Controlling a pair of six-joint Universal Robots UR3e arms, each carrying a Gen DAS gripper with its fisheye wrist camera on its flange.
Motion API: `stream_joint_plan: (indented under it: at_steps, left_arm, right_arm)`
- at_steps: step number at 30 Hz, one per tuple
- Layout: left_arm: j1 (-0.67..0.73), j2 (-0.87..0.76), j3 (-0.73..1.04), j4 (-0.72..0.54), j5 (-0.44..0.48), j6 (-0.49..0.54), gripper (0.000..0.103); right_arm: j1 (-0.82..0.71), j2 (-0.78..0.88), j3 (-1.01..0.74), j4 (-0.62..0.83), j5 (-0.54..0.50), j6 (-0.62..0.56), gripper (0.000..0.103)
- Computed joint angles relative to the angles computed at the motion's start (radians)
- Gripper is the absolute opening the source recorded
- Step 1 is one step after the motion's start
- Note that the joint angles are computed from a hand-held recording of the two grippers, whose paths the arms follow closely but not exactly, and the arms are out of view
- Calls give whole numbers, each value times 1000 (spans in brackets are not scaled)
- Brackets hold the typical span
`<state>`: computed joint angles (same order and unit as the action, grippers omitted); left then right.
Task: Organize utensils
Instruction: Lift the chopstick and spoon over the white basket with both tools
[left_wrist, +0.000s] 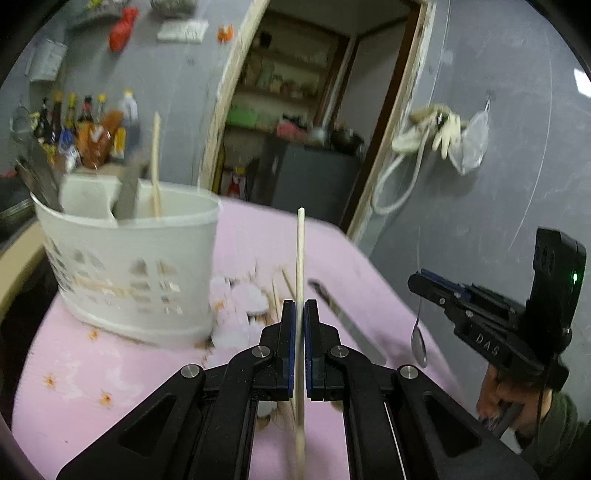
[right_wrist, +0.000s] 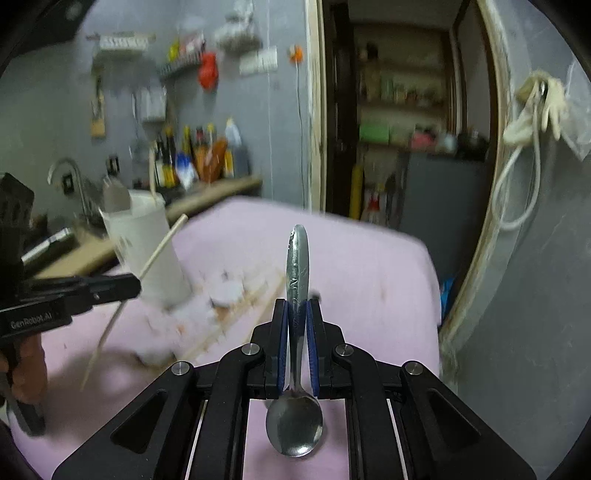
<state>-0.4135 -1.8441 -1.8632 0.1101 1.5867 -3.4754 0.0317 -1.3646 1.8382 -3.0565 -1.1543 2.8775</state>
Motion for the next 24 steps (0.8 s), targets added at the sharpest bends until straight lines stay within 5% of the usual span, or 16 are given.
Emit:
stream_joint_plan:
  at_steps: [4, 10, 24]
  left_arm:
    - [32, 53, -63, 115, -4, -19, 2]
    - [165, 184, -95, 111, -41, -18, 2]
    - [691, 290, -84, 146, -327, -121, 2]
  right_arm:
    - [30, 26, -43, -103, 6, 67, 8]
    - [85, 96, -215, -132, 62, 172, 8]
    - [277, 612, -1057, -101, 72, 440, 8]
